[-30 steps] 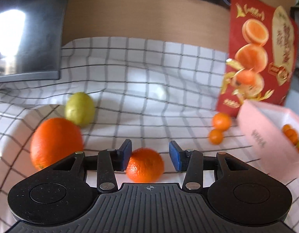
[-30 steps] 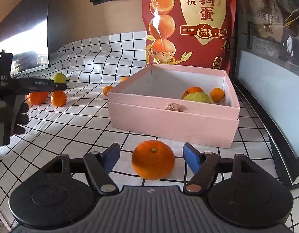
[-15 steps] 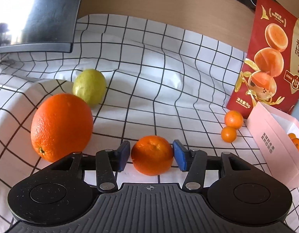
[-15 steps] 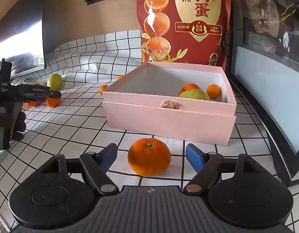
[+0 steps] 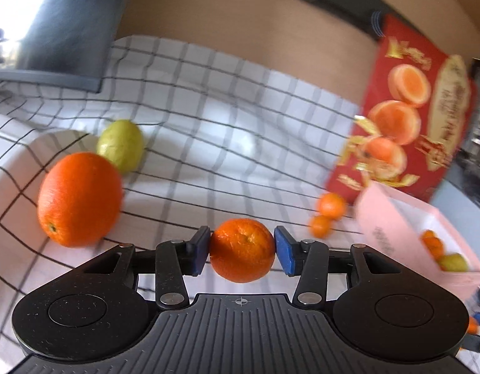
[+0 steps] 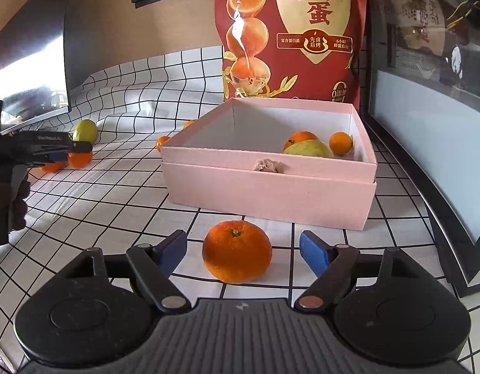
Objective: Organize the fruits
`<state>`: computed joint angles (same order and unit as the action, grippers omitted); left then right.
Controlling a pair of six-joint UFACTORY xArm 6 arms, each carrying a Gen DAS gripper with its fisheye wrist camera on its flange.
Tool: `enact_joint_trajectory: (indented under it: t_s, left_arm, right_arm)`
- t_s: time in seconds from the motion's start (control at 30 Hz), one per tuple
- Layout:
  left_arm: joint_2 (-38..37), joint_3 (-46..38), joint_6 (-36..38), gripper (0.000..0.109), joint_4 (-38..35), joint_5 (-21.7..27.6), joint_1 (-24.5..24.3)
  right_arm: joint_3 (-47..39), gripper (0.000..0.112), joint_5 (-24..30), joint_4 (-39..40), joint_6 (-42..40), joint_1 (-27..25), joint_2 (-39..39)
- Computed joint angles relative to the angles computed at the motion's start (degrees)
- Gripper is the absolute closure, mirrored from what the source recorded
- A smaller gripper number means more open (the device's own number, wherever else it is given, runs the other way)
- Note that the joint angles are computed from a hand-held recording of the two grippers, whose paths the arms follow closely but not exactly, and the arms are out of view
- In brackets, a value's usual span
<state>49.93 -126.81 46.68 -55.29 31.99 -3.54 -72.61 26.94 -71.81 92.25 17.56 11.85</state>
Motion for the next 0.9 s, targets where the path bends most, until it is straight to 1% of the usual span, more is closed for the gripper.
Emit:
enact_joint_trajectory:
  t_s: [0.07, 0.13, 0.17, 0.23, 0.37, 0.47, 0.53, 0.6, 0.67, 0.77, 0.83, 0.9]
  left_arm:
    - [-5.8, 7.59, 6.13, 0.058, -6.46, 3.73, 0.0]
    - [-11.37, 14.95, 10.95, 0.058, -10.5, 8.87, 0.05]
    - [-14.04, 18.82, 13.57, 0.058, -11.91, 9.79, -0.38]
    - [-18.75, 26.13, 18.64, 0.058, -13.87, 9.72, -1.74]
    - [-23.21, 34.23, 23.08, 0.058, -16.55, 10.71, -3.51]
    - [-24.79, 37.04, 24.03, 0.058, -17.28, 7.67, -4.93]
    - [-25.14, 37.5, 23.09, 0.058, -17.42, 7.41, -5.08]
    - [-24.92, 37.33, 20.33, 0.058, -15.1, 6.7, -5.48]
    - [-25.1, 37.52, 20.78, 0.058, -15.49, 5.99, -5.59]
    - [-25.07, 37.69, 21.35, 0.058, -15.94, 5.08, -5.88]
    - [-25.04, 37.72, 21.32, 0.058, -15.91, 4.95, -5.91]
    - [-25.06, 37.78, 21.35, 0.058, -15.98, 4.95, -5.92]
  right_arm:
    - [-0.12, 0.032, 0.14, 0.81, -0.45, 0.02, 0.13]
    - [-0.2, 0.032, 0.26, 1.59, -0.85, 0.02, 0.21]
    - [-0.25, 0.032, 0.24, 2.02, -1.15, -0.02, 0.27]
    - [-0.41, 0.032, 0.34, 3.17, -1.93, -0.07, 0.42]
    - [-0.35, 0.032, 0.27, 3.4, -2.03, -0.1, 0.39]
    - [-0.31, 0.032, -0.13, 4.19, -2.93, -0.24, 0.45]
    - [-0.45, 0.032, -0.87, 5.9, -4.69, -0.48, 0.72]
    - [-0.79, 0.032, -1.62, 8.77, -7.6, -0.78, 1.2]
    - [-1.56, 0.032, -1.66, 13.16, -11.86, -0.94, 2.01]
    - [-2.85, 0.032, -1.14, 14.54, -13.98, -0.89, 3.02]
    - [-3.46, 0.036, -1.64, 14.63, -14.84, -0.94, 3.63]
    - [-3.99, 0.055, -1.52, 13.54, -14.72, -0.66, 4.0]
